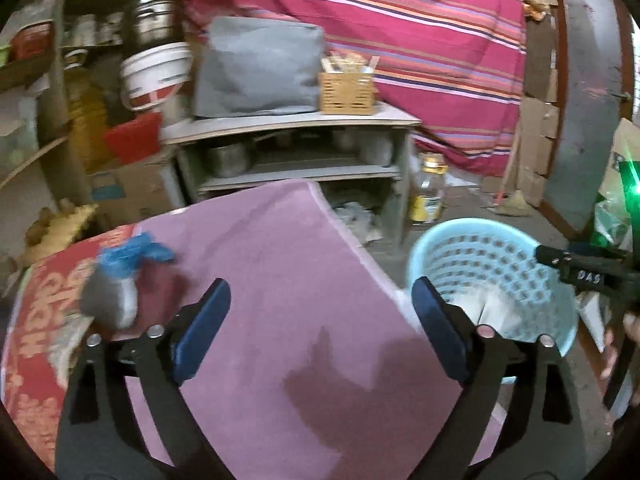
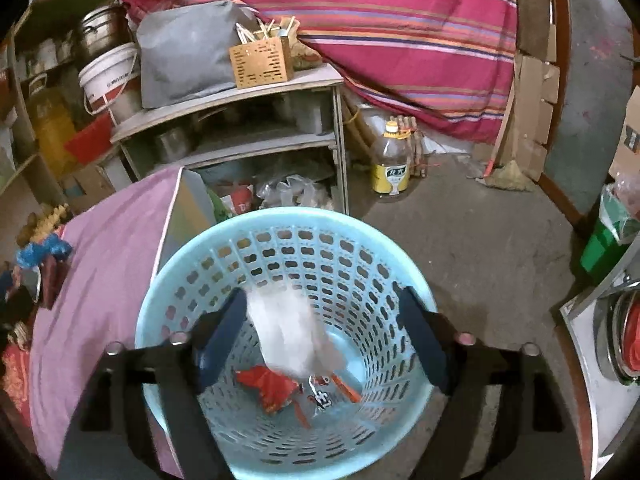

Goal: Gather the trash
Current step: 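Move both items over the blue basket and open both tools to drop them, then bring both tools back over the remaining trash on the table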

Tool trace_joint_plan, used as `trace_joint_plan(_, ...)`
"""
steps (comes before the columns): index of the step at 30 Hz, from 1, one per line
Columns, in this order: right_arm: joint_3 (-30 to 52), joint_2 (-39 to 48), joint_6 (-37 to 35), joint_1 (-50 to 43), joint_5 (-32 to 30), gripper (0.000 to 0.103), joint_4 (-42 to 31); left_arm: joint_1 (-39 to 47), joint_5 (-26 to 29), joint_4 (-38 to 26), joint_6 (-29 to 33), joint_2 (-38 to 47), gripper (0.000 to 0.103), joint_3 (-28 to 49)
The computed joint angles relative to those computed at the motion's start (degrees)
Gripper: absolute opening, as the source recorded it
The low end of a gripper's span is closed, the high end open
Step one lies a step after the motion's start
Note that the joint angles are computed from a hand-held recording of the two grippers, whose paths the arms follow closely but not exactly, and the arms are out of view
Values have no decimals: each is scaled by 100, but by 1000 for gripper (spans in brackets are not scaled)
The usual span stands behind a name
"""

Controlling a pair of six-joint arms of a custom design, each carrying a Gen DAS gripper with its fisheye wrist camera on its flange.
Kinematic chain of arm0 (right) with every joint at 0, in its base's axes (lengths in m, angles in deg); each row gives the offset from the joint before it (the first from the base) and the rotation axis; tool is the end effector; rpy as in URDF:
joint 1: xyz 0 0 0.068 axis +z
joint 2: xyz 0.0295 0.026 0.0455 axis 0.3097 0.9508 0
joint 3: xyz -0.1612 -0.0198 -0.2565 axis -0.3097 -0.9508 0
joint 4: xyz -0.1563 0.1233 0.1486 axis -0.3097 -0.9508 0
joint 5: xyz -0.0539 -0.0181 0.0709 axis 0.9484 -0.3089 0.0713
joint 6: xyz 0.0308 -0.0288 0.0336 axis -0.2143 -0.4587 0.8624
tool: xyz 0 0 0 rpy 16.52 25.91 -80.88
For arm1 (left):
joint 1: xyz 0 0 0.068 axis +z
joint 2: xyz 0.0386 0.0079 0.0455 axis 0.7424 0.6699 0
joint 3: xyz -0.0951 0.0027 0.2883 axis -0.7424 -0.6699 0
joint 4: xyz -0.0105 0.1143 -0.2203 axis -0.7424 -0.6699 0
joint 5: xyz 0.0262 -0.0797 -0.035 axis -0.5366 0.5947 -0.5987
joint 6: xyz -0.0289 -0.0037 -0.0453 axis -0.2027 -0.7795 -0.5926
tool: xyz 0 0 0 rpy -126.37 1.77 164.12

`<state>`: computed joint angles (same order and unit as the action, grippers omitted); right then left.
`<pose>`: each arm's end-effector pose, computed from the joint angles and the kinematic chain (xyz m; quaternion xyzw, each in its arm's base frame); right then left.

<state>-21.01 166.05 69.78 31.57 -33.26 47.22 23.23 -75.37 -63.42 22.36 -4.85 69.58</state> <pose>0.3344 0.0825 0.1490 -0.1030 0.9203 0.0757 0.3697 0.1849 -0.0637 0.1779 -0.1058 0.8777 0.0793 0.4607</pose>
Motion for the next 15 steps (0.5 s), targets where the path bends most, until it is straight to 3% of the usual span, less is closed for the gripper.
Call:
trace_joint_plan(3, -111, -106, 116, 340, 317, 79, 95, 646, 170, -279, 378, -800, 93, -369)
trace_joint_plan(8, -268, -310, 373, 1004, 760, 92, 348, 2733, 1203, -690, 1490, -2133, 95, -826)
trace_joint_plan(10, -239, -317, 524, 1302, 932, 92, 391, 3803, 1827, -675, 2068, -2416, 96, -950)
trace_joint_plan(15, -53, -202, 1061, 1753, 952, 92, 289, 6293, 3620, -126, 3197, -1804, 97, -1043)
